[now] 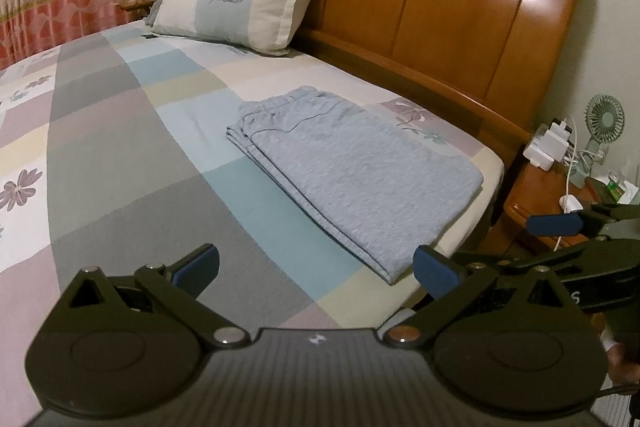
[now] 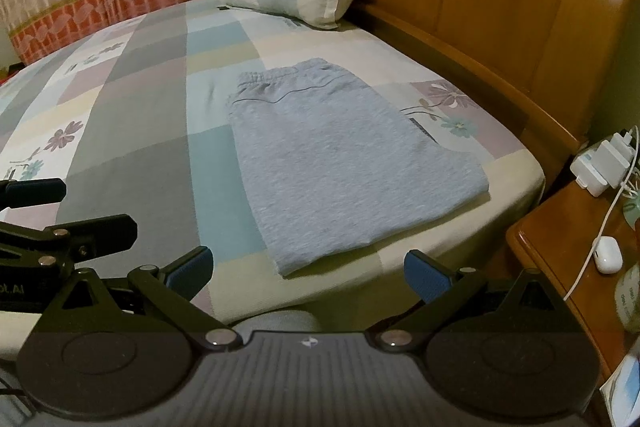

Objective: Fold clothes

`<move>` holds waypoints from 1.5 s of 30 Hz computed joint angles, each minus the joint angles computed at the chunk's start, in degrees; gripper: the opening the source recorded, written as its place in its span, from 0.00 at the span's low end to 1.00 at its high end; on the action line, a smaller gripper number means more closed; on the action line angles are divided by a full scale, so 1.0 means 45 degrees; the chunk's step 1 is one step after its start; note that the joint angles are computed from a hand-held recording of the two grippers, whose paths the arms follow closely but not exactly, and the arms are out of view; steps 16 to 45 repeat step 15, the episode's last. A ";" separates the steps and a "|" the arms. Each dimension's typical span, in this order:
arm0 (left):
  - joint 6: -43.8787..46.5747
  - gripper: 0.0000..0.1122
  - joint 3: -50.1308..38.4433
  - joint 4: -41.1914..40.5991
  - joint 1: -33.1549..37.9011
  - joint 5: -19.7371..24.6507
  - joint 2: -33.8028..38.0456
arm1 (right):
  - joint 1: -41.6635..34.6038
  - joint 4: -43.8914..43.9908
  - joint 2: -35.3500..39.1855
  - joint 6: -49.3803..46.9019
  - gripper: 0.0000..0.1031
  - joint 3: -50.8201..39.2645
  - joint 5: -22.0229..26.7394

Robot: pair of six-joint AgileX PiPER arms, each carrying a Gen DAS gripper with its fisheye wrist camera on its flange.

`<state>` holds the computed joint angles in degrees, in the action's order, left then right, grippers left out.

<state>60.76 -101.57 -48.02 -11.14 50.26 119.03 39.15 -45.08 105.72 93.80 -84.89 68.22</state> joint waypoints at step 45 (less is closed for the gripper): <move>0.0155 0.91 -0.0040 -0.0180 0.0034 0.0046 0.0050 | -0.0073 0.0031 0.0085 -0.0078 1.00 -0.0109 -0.0045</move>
